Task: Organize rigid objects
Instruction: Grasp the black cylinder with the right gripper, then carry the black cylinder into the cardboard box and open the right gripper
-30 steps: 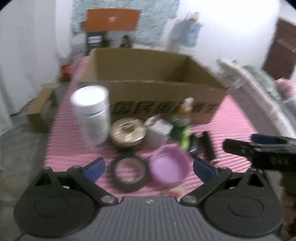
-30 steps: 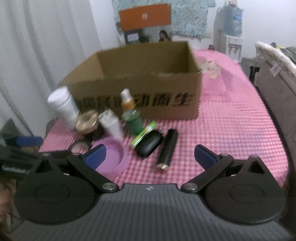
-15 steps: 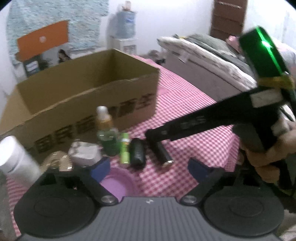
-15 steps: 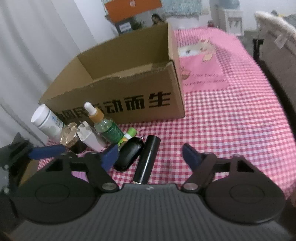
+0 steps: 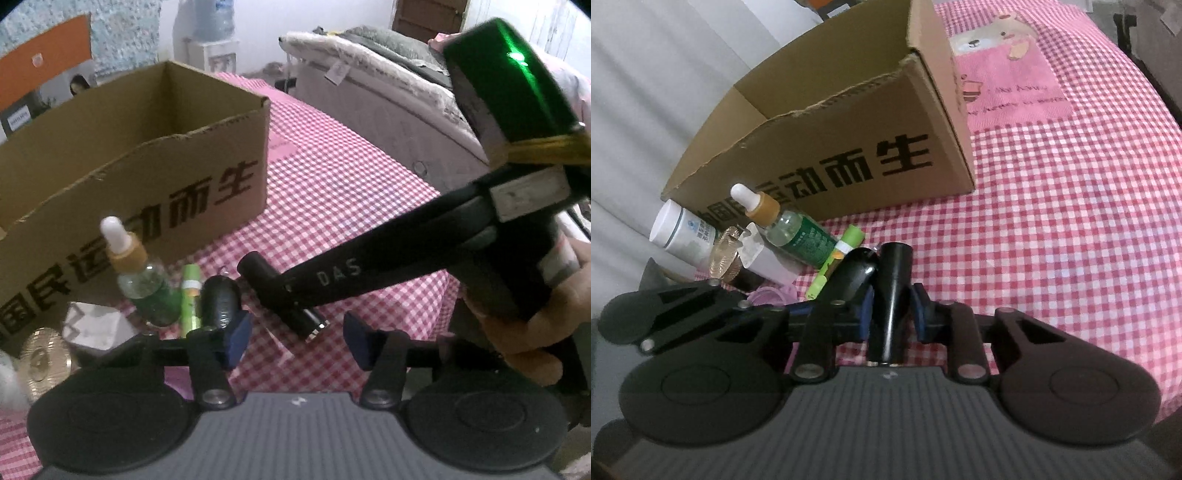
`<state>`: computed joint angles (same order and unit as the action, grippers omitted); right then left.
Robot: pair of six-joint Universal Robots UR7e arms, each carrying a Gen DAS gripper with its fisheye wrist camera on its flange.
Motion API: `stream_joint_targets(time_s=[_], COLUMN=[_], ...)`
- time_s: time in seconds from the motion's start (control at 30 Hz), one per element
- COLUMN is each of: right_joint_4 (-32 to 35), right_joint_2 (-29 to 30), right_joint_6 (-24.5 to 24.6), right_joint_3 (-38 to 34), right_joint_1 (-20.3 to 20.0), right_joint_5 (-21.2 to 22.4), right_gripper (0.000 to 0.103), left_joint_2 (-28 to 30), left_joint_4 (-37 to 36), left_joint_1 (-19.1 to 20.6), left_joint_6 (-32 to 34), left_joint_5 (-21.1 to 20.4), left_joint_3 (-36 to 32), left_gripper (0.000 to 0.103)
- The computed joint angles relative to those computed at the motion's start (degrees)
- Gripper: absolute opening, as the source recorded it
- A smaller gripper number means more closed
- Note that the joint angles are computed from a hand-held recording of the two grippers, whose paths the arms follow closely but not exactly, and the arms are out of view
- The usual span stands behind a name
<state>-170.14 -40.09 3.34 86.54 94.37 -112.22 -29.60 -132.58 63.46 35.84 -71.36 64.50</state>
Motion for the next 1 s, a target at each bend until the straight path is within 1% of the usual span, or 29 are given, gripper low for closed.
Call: stream_joint_targets(time_s=[0.13,0.23,0.33,0.4,0.53,0.6,0.67,0.73,0.9,1.0], right_joint_4=[-0.46,-0.36,0.43,0.97,-0.01,-0.93,-1.77,-2.95,-5.83,-7.38], right_joint_2=[-1.71,-2.09,-2.21,-2.26,-2.06,-2.49,-2.99,-3.55,-4.34,-4.41], right_joint_6=[2.81,2.86,2.59,2.37,1.37,2.27,3.64,3.64,2.08,-0.28], right_joint_3=[2.14,2.54,2.24,1.95,1.86,2.73,3.75,4.77,5.37,3.95], right_joint_1=[-1.04,-1.27,-1.37,-1.47,-1.99,-2.32,-2.47,-1.84,1.22,3.32], right_joint_5=[1.99,2.63,3.05,3.43,4.48,5.62,6.39,5.78,3.78,4.53], right_gripper=[0.021,0.021,0.021,0.021,0.021,0.021,0.021,0.021,0.021,0.021], left_joint_2=[1.83,3.55,4.82,5.18,5.39,5.21,3.95,2.71,-1.89,-4.62], left_joint_4=[3.79,6.45,8.0,7.53,6.97,7.18,6.61,4.9,0.35,-4.27], left_joint_1=[-0.15,-0.24,-0.18,-0.09,0.22,0.37,0.59,0.35,-0.27,-0.78], left_joint_6=[-0.65,-2.04,-3.58,-4.15,-4.92,-5.67,-5.86,-5.13,-3.63,-2.13], left_joint_5=[-0.53,0.53,1.01,1.04,0.2,-0.35,-1.2,-1.62,-3.94,-4.7], left_joint_3=[-2.94,-5.35,-7.22,-7.48,-7.75,-7.72,-6.32,-4.6,-0.53,1.1], left_gripper=[0.055,0.053,0.048,0.048,0.048,0.047,0.047,0.047,0.047,0.047])
